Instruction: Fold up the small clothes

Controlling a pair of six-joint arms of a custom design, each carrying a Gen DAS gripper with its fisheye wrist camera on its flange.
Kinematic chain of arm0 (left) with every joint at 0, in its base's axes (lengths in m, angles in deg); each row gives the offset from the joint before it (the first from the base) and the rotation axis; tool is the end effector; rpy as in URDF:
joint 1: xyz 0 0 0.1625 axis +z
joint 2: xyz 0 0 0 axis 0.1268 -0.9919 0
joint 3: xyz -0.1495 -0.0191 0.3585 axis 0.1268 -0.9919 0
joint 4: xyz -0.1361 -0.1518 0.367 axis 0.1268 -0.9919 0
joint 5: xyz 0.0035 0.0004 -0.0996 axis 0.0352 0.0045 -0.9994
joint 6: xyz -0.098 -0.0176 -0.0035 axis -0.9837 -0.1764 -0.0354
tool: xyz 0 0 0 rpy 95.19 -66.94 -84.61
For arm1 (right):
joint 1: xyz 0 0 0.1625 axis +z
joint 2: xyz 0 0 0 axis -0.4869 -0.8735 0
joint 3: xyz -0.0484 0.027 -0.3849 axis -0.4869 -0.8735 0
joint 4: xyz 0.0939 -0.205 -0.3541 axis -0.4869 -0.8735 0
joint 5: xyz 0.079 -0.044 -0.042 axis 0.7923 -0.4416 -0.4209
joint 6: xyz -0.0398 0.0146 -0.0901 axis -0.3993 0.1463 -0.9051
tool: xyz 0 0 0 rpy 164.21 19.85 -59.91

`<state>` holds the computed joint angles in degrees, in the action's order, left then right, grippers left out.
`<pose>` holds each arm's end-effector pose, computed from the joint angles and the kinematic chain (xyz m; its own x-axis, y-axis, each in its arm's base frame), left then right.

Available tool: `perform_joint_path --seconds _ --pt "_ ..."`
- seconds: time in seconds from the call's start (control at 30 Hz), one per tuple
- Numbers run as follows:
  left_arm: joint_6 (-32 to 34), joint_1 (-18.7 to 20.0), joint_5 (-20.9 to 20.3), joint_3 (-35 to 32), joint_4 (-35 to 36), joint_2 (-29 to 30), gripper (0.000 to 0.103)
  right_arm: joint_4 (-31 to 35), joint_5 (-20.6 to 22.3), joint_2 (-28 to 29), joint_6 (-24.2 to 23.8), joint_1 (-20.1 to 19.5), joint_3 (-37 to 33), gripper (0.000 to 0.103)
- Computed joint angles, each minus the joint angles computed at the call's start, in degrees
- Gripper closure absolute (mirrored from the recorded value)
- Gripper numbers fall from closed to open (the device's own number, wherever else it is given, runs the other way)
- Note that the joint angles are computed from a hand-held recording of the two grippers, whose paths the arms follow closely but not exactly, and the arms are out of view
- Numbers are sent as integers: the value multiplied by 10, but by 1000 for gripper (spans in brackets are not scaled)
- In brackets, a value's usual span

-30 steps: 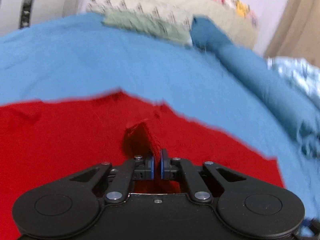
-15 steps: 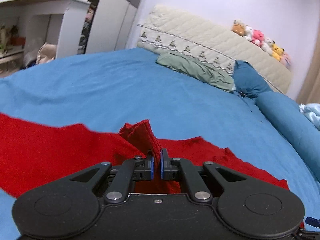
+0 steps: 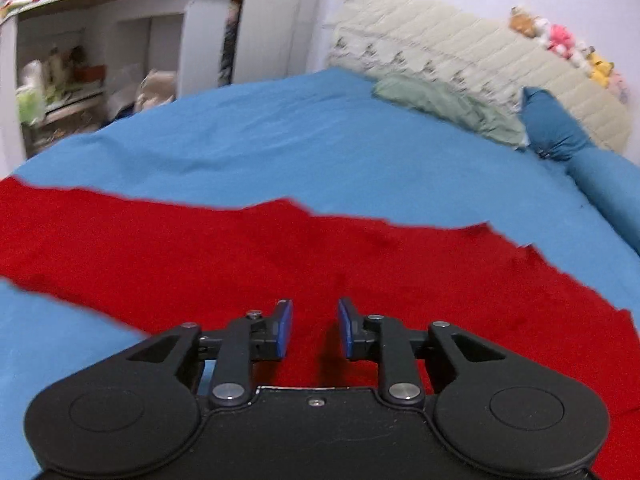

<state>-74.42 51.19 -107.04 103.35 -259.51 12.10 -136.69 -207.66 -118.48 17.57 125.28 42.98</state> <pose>-0.1075 -0.6094 0.2421 -0.7141 -0.5182 -0.4707 0.2305 0.4608 -0.8570 0.1595 -0.7217 0.1676 -0.6080 -0.1230 0.7843 -0.6591 0.6289 -0.4124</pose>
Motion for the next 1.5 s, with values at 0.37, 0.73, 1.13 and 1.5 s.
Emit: perform_joint_path --seconds 0.37,0.73,1.13,1.5 --pt "72 19 -146 -58 95 10 52 64 180 -23 18 6 21 11" --pt "82 37 -137 -80 99 53 49 81 118 4 31 4 2 11" --pt "74 37 -137 -101 123 65 36 266 118 188 121 3 -344 9" --pt "51 28 -108 -123 157 80 30 238 132 144 88 8 -279 7"
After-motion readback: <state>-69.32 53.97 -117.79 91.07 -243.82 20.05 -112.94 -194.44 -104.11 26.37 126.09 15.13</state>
